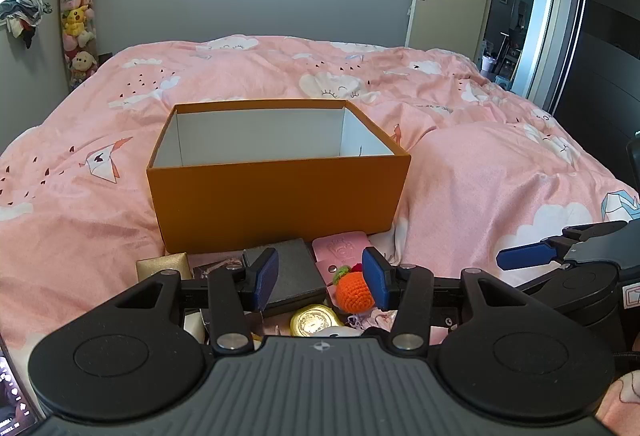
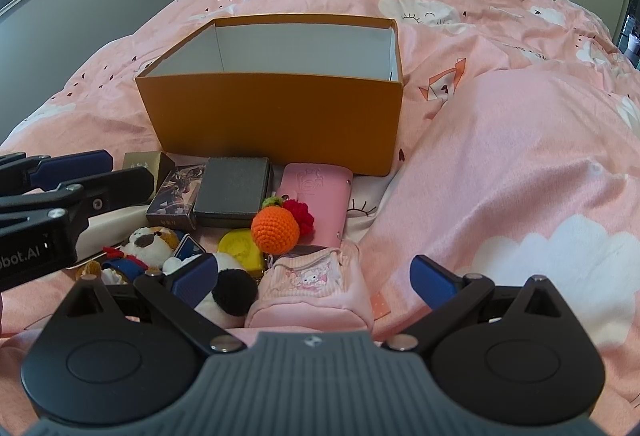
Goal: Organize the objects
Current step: 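Move both tools toward the pile of items in front of the orange box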
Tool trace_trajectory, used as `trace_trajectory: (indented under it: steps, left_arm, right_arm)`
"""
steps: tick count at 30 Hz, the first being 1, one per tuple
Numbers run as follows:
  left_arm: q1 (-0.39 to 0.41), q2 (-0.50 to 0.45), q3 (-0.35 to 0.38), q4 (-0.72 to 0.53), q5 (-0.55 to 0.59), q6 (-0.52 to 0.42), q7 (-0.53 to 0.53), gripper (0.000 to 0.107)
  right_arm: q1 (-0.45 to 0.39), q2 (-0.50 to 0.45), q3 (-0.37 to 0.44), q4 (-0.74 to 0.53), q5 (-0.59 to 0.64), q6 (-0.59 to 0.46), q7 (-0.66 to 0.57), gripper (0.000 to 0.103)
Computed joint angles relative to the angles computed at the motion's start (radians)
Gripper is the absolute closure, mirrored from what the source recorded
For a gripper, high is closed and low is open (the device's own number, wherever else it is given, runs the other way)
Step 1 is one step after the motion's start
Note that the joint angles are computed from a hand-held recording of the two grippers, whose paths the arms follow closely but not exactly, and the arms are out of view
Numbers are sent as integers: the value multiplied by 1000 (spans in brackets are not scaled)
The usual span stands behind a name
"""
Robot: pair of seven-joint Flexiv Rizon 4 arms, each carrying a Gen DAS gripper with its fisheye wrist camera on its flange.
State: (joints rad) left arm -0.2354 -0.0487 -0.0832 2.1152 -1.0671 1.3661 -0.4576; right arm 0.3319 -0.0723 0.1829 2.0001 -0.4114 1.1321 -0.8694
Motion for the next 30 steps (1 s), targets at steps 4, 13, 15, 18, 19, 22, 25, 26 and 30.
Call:
trace_trajectory:
  steps: [4,13,15,18,19,22,25,26,30]
  left_arm:
    - [0,1,0,3,3,-3,0,51]
    - [4,-4,4,3,23,-6,-19,51]
    - [14,-8,10,-2,56,-15,-55,51]
    - [42,-17,24,-19,106,-71,-129,54]
    - [58,-22,34,-32,148,-112,-173,58]
    - [103,-40,55,-76,273,-223,-289,63]
    - [141,-67,64,-123,366,-300,-378,66]
    - [152,-77,65,-138,383,-322,-402,65]
    - [185,-108,69,-186,460,-350,-481,65]
  right_arm:
    - [0,-1,0,0,-3,-1,2,1]
    - [1,-2,1,10,-4,4,4,1]
    - [2,-6,4,4,11,-3,-11,1]
    - [4,-18,8,-19,49,-20,-49,1]
    - [4,-23,11,-29,73,-28,-72,2]
    - [5,-47,18,-75,146,-59,-150,17]
    - [5,-83,23,-139,218,-104,-239,28]
    - [4,-95,25,-160,240,-116,-265,30]
    - [2,-157,34,-262,322,-172,-375,42]
